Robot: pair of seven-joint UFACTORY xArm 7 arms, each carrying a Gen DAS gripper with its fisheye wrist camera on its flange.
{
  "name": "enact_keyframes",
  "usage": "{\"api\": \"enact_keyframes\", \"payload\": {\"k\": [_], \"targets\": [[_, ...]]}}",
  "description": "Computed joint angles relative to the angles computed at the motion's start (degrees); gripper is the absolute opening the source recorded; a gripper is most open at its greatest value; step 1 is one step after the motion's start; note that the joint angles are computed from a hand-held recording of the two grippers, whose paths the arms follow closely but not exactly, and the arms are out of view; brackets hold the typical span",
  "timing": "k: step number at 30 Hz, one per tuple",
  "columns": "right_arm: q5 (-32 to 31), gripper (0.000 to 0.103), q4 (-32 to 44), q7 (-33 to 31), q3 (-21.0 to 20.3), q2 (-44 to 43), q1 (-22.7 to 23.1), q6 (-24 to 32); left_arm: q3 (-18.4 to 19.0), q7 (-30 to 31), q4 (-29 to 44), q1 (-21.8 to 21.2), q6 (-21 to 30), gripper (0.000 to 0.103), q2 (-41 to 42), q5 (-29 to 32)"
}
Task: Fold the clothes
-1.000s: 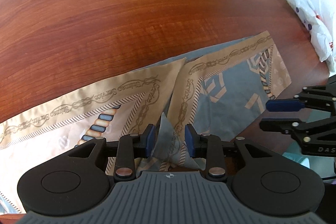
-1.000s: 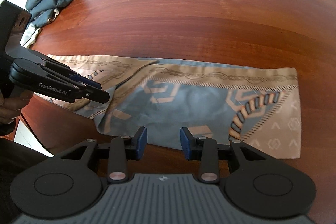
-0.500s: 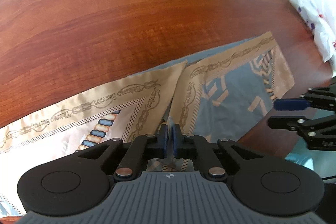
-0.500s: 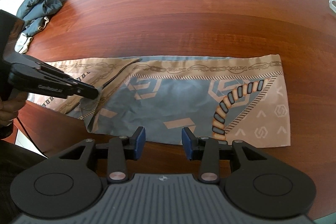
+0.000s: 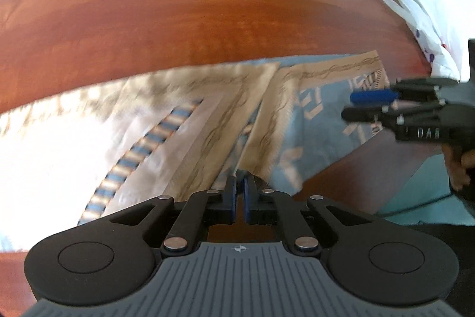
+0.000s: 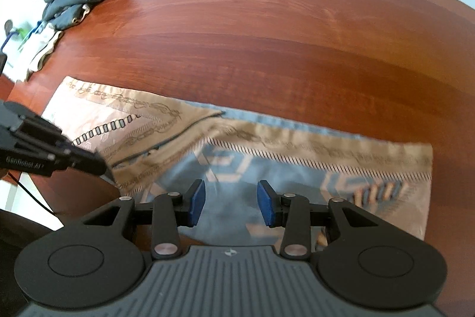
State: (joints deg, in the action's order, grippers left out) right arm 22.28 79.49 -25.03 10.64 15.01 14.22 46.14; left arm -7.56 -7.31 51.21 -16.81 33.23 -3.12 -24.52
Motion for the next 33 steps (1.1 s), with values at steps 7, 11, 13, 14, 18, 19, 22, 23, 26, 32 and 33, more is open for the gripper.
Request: {"api": "enact_keyframes", "payload": {"k": [7, 11, 13, 14, 18, 19, 22, 23, 26, 32, 33], "targets": [[-5.02, 0.045, 11.12, -3.12, 0.47, 7.60, 1.25, 5.13, 0.34, -5.49, -5.88, 0.13, -1.56, 0.007, -4.70, 0.85], [-7.33, 0.045, 16.96, -5.52, 0.66, 11.56, 1.84, 8.40, 0.62, -7.99, -8.10, -0.10, -2.33, 0.008, -6.54, 1.46], [-8.34, 0.045, 19.16, -6.79, 0.65, 13.04, 2.17, 9.66, 0.72, -9.15, -9.09, -0.26, -2.79, 0.011, -7.35, 1.64], [-9.27, 0.045, 20.80, -7.92, 0.66, 14.10, 2.49, 10.51, 0.78, -9.57, -9.35, -0.32, -2.86, 0.013, -7.56, 1.87], [-11.41, 0.045, 25.77, -11.74, 0.72, 17.49, 3.39, 13.53, 0.88, -12.02, -11.14, -0.21, -2.81, 0.021, -9.30, 3.59], [-11.65, 0.045, 26.11, -12.23, 0.63, 17.80, 3.60, 13.70, 0.94, -12.51, -11.60, -0.21, -2.92, 0.021, -9.78, 3.81], [-12.49, 0.045, 29.06, -13.69, 0.42, 19.93, 4.18, 15.66, 1.07, -14.35, -13.11, 0.02, -3.02, 0.022, -11.49, 4.89], [-12.77, 0.045, 30.35, -14.15, 0.35, 20.82, 4.37, 16.54, 1.13, -14.97, -13.56, 0.13, -2.94, 0.023, -12.05, 5.31], [-12.67, 0.044, 32.29, -14.79, 0.21, 22.16, 4.50, 17.91, 1.35, -16.47, -14.45, 0.34, -2.61, 0.025, -13.25, 6.25], [-11.90, 0.010, 34.84, -13.55, -0.26, 23.52, 4.13, 19.94, 1.86, -18.27, -15.64, 0.79, -2.12, 0.026, -14.93, 7.64], [-11.76, 0.009, 34.74, -13.44, -0.26, 23.43, 4.04, 19.92, 1.91, -18.38, -15.68, 0.78, -2.18, 0.026, -14.94, 7.75]]}}
